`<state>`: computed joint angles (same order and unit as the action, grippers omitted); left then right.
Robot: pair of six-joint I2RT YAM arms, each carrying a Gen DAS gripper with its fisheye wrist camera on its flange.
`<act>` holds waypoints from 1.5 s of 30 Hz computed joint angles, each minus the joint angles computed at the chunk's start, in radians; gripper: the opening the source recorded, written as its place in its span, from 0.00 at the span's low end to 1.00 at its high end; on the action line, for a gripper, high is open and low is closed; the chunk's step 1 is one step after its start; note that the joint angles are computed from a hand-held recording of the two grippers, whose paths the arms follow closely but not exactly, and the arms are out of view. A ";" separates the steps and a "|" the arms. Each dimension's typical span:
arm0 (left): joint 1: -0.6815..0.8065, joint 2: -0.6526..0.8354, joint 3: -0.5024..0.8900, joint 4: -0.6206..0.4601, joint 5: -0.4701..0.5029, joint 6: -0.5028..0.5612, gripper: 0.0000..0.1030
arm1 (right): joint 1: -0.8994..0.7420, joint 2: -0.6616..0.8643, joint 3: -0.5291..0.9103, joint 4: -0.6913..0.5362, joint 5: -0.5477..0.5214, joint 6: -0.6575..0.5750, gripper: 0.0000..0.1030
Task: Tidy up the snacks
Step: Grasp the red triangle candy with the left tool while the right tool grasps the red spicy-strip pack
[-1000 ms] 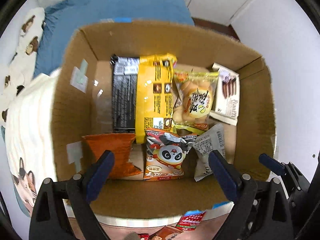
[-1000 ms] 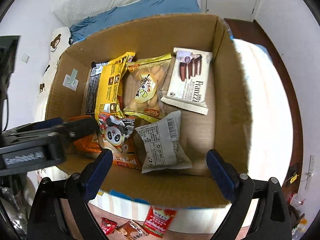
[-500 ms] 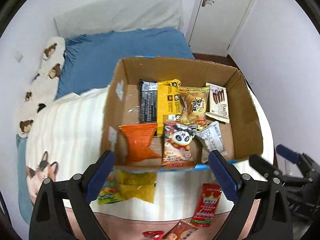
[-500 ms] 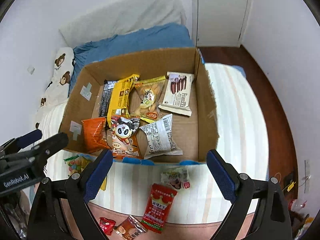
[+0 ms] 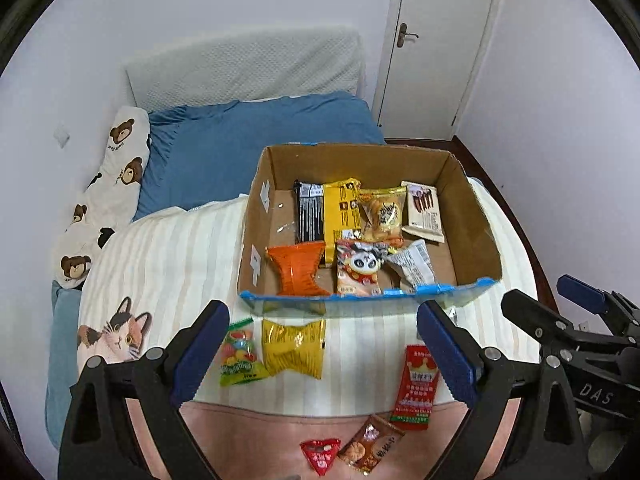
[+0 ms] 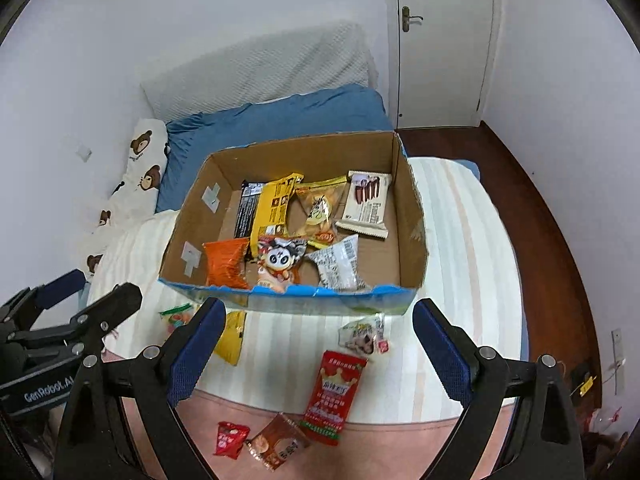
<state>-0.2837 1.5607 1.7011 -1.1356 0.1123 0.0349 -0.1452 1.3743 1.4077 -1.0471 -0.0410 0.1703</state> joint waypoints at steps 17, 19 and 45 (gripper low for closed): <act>0.025 -0.089 -0.750 0.137 0.006 0.018 0.93 | -0.119 -0.070 -0.586 0.152 -0.203 0.021 0.94; 0.031 -0.032 -0.778 0.187 0.045 -0.004 0.88 | -0.123 -0.028 -0.611 0.202 -0.205 0.023 0.94; 0.197 0.122 -0.796 0.246 0.090 -0.023 0.40 | -0.073 0.070 -0.865 0.379 -0.131 -0.060 0.65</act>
